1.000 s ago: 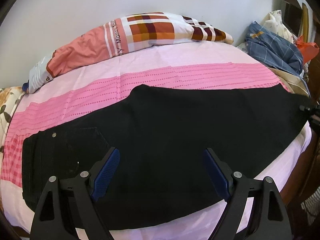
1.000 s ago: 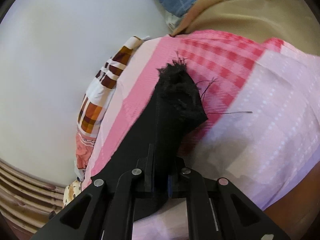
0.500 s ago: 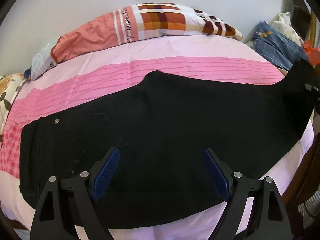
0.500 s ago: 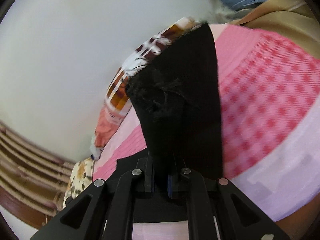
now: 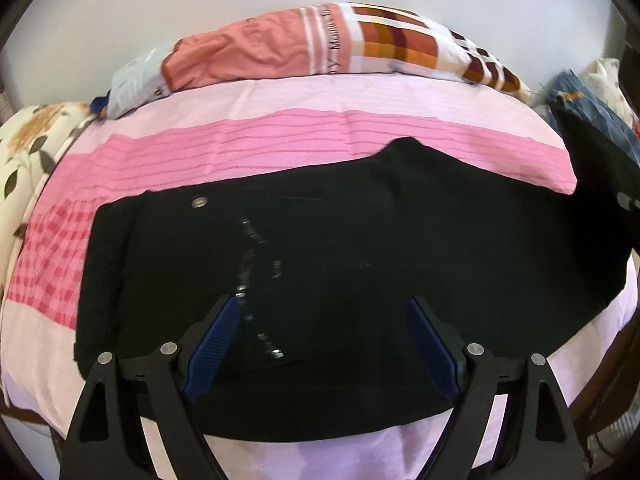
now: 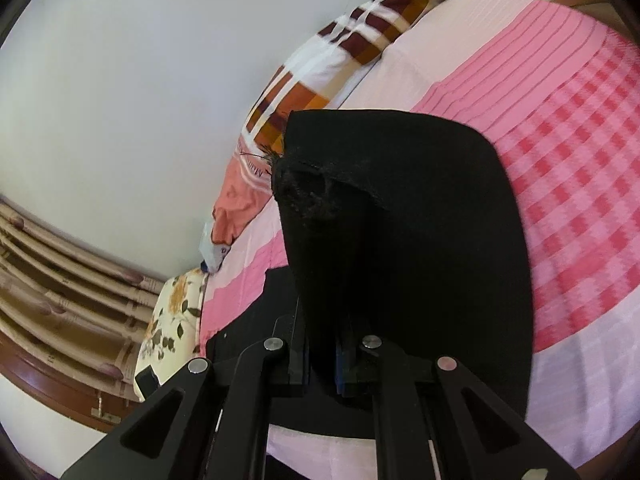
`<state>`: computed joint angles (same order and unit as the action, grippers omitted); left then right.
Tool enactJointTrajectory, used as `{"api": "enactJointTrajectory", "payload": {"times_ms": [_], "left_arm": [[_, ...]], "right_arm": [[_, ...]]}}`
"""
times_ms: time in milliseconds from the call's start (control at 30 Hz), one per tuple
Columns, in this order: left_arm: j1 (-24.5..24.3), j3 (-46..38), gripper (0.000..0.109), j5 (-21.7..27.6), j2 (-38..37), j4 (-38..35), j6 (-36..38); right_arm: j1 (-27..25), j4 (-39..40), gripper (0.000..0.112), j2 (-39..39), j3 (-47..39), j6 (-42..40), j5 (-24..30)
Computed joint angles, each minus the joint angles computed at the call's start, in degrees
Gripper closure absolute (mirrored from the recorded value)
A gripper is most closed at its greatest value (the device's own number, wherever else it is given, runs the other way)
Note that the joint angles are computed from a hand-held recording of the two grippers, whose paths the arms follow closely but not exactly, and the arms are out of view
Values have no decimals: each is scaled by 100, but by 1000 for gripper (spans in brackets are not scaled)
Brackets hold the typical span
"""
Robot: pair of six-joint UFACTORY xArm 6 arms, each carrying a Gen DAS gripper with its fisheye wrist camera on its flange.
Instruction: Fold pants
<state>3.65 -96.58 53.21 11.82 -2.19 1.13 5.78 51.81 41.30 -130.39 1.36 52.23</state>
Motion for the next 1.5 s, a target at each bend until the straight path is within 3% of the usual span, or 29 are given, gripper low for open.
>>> {"api": "enactJointTrajectory", "payload": {"times_ms": [300,633,1300,1500], "left_arm": [[180,-69,24,191,46,-274,-68],[106,-42,24,285,77,-388,32],[-48,10,23,413,96,-474,195],[-38,-69,23,529,148,-837,404]], "right_arm": [[374,-339,102,691,-1022,265,638],[776,-761,102,796,-1071,152,1065],[1058,-1187,98,674,-851,-63,924],[1169,-1194,86,539,-661,-295,819]]}}
